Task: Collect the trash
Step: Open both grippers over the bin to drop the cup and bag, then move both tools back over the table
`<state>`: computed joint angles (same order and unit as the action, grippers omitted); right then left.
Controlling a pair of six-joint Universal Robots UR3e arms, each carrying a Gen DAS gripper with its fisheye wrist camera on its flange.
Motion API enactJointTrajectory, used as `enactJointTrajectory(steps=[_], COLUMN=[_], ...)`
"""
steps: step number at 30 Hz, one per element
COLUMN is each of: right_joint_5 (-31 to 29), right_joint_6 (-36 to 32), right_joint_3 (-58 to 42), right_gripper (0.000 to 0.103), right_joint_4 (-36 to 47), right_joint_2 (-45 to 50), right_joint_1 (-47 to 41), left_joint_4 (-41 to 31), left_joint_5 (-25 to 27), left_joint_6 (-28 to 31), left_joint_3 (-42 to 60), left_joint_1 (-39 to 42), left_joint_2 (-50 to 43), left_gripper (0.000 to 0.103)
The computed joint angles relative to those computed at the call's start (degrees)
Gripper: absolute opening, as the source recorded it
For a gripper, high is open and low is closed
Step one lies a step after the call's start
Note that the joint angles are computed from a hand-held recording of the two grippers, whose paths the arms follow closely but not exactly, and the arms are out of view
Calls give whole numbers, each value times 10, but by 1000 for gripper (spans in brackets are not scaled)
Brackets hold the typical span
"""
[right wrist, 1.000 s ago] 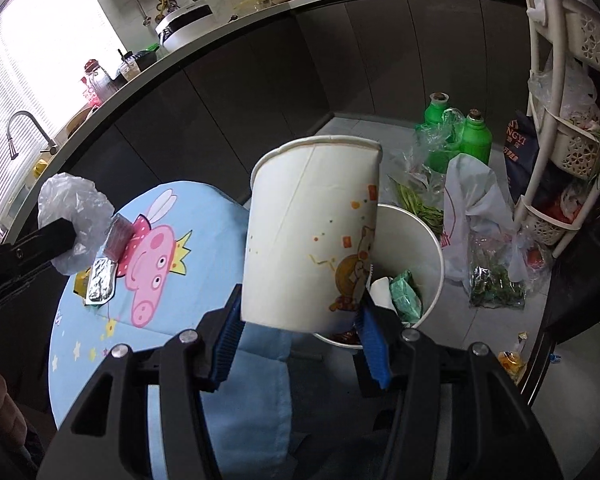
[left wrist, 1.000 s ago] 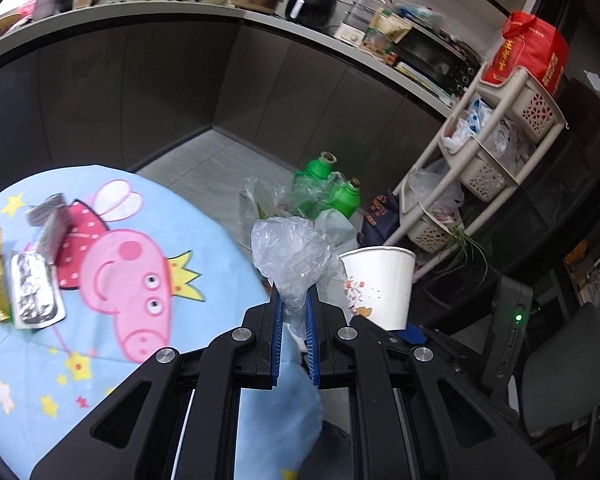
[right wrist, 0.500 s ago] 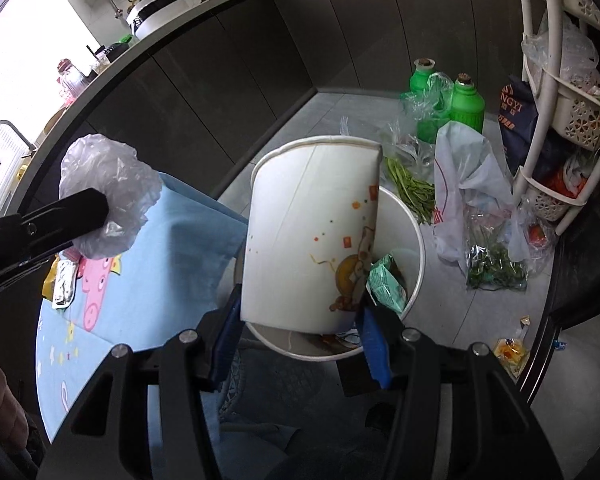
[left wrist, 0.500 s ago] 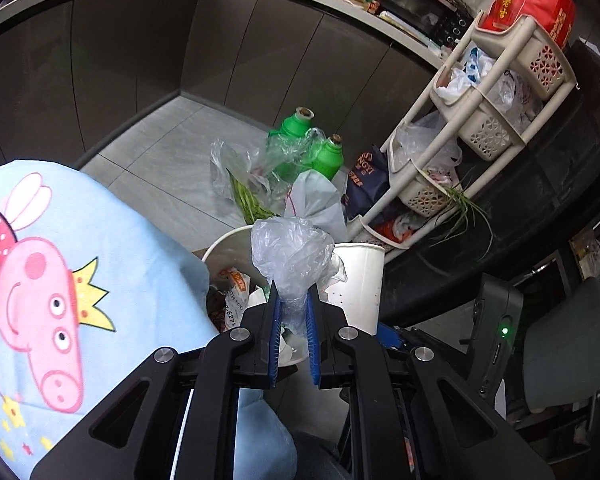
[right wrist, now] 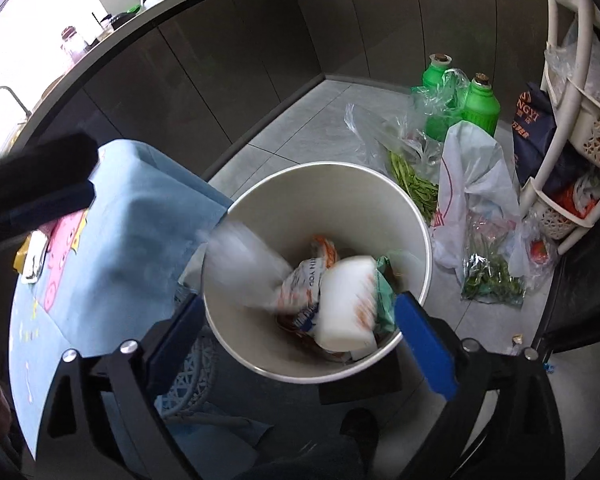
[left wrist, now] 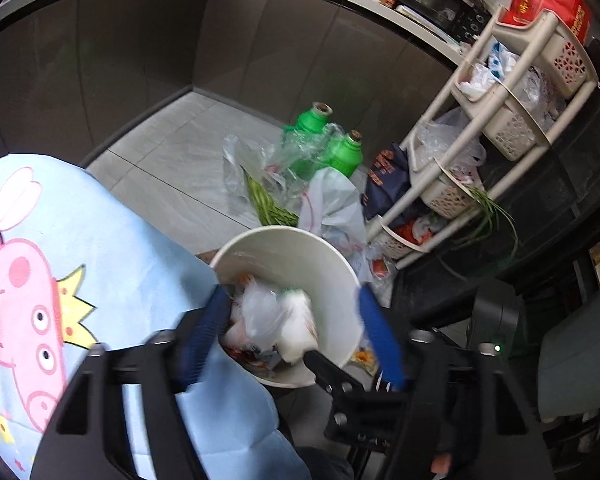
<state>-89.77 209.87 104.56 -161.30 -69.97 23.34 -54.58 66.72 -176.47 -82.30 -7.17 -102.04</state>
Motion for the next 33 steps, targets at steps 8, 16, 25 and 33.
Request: enactJointTrajectory(steps=[8, 16, 25, 33], right_joint_5=[6, -31, -93, -121], right_joint_6=[10, 10, 11, 3], right_joint_3=[4, -52, -171, -289], right_gripper=[100, 100, 100, 100], right_joint_4=[12, 62, 157, 223], right_joint_2=[-16, -42, -41, -3], right_joint_1=[4, 45, 122, 183], left_joint_4=[42, 12, -98, -305], left_joint_5=[35, 29, -23, -108], left_joint_6=[-34, -30, 38, 175], left_joint_3=[-41, -96, -160, -184], left_joint_1=[16, 69, 197, 416], left_joint_2=[43, 141, 313, 484], left_gripper=[94, 94, 94, 94])
